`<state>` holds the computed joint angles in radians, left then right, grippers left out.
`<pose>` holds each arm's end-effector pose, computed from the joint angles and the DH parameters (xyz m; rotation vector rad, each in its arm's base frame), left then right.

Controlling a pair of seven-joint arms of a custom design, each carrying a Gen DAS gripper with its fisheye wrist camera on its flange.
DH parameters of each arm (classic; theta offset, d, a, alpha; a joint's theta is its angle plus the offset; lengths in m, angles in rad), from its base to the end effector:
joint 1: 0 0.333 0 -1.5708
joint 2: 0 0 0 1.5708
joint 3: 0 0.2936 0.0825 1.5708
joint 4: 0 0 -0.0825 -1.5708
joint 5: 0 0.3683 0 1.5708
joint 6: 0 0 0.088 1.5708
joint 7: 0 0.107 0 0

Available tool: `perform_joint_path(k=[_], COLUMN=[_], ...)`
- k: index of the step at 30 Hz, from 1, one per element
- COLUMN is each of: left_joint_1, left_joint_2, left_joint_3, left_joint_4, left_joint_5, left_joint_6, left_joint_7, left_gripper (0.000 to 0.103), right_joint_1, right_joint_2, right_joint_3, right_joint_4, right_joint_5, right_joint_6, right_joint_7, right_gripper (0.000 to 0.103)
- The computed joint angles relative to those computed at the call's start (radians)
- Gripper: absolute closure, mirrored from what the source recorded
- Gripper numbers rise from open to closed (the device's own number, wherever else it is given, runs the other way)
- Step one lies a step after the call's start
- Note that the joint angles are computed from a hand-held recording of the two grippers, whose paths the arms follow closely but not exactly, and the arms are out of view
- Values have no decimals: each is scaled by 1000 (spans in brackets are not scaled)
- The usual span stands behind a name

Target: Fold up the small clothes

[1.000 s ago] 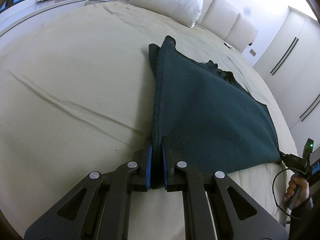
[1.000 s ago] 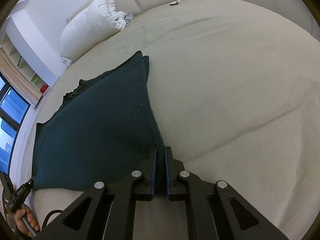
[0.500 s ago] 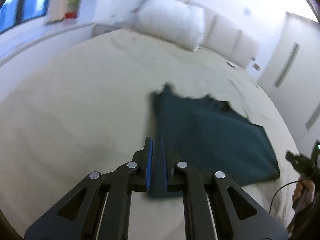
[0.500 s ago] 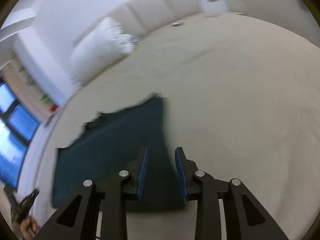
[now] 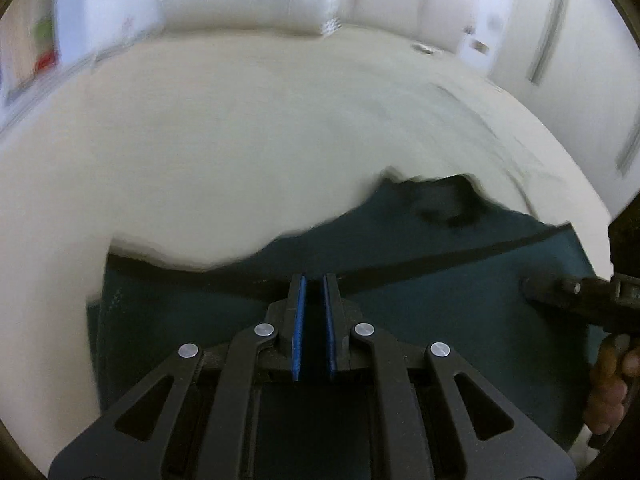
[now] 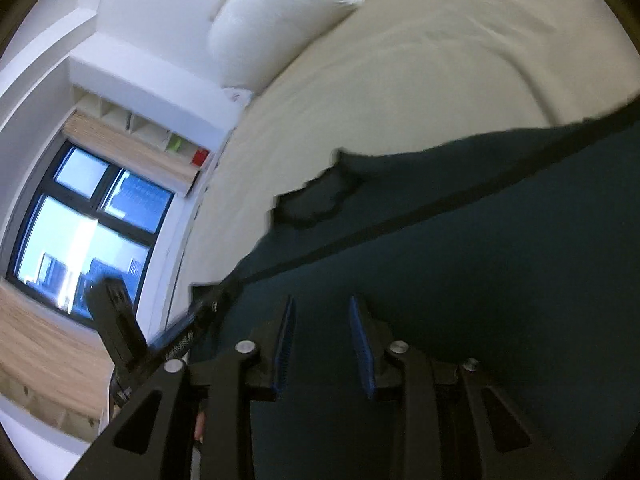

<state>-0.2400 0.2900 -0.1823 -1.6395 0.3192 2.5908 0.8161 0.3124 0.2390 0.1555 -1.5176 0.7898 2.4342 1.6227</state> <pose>0.6153 -0.2674 0.5105 -2.0293 1.7580 -0.8535 0.5954 0.2894 0.5861 -1.5270 1.5871 0.3687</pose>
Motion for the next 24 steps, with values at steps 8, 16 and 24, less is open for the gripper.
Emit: perform_joint_path(k=[8, 16, 24], left_joint_1=[94, 86, 63], left_joint_2=[-160, -199, -180], left_joint_3=[-35, -26, -5], left_joint_4=[-309, -363, -328], left_joint_5=[-230, -244, -118], left_joint_6=[290, 327, 291], left_joint_7=[65, 58, -31], left_gripper=[95, 95, 95], right_joint_1=[-50, -27, 80], right_joint_2=[-101, -250, -247], right_joint_3=[-55, -73, -28], right_joint_4=[-184, -325, -321], right_joint_5=[62, -60, 249], right_joint_6=[194, 307, 87], right_joint_7=[60, 169, -224], right_gripper=[103, 87, 67])
